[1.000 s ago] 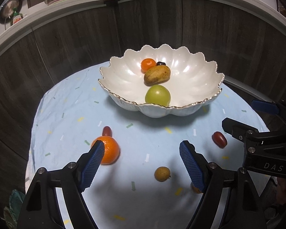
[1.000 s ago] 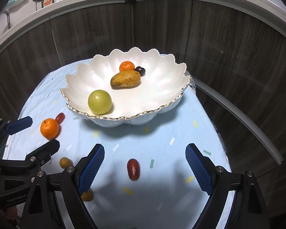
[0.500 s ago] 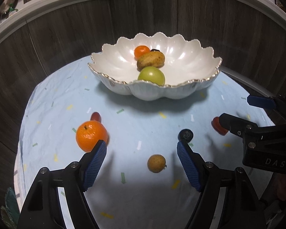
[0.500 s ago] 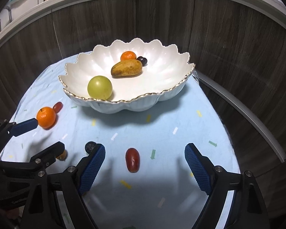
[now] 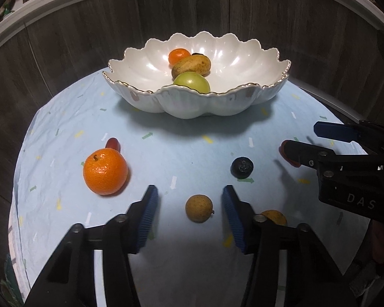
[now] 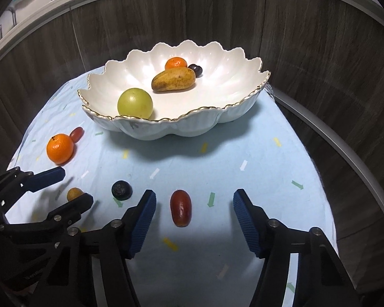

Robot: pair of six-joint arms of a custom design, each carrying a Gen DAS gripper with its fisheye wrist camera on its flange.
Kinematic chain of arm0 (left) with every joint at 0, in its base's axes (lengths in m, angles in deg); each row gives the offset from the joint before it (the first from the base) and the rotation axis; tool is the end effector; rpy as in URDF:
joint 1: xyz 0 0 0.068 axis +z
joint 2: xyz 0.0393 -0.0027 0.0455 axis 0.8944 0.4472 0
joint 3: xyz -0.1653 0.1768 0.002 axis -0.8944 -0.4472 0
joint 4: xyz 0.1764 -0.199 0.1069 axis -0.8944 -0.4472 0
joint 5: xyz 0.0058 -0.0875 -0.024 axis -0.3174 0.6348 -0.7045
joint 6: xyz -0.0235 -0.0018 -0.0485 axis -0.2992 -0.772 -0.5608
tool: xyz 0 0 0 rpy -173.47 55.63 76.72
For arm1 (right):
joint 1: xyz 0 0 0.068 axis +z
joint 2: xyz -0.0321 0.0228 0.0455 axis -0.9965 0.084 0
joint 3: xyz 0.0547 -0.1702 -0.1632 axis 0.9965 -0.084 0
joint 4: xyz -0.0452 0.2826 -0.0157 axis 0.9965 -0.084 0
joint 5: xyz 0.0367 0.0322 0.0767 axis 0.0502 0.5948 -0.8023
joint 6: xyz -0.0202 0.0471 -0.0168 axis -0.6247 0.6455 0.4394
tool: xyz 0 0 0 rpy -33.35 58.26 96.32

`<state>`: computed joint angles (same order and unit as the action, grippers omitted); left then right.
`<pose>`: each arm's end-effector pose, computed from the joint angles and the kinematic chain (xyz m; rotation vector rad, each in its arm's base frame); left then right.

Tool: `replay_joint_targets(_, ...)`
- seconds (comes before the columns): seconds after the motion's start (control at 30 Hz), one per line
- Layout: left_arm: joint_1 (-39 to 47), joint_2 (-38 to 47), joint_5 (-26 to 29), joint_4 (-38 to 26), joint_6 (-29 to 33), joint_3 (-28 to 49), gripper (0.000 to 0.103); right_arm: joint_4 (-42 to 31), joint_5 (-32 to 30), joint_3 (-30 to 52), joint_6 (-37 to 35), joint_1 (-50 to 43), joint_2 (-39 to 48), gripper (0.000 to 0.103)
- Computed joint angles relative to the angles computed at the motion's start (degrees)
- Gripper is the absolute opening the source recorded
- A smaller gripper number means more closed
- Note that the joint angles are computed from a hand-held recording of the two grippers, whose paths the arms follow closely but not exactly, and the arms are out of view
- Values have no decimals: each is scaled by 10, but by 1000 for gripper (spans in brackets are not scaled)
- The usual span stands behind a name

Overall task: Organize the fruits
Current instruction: 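Close the left tool on the small brown fruit while the right tool grasps the red grape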

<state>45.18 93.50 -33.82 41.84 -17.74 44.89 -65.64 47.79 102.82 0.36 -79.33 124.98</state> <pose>0.3351 -0.1131 0.1367 0.6238 2.4015 -0.1509 0.2998 0.0274 0.1377 0.0919 2.4568 -0.0042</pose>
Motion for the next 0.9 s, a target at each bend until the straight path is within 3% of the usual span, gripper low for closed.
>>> replay_joint_targets(0.17, -1, 7, -1, -2, -2, 1, 39, 1, -3, 1, -1, 2, 6, 55)
replay_joint_targets(0.5, 0, 12, 7, -3, 2, 1, 29, -4, -15, 12, -9, 7, 29, 31)
replay_joint_targets(0.63, -1, 10, 13, -1, 5, -3, 23, -9, -24, 17, -7, 3, 37, 25)
replay_joint_targets(0.9, -3, 7, 11, 3, 8, -7, 22, -8, -27, 18, -9, 3, 38, 19)
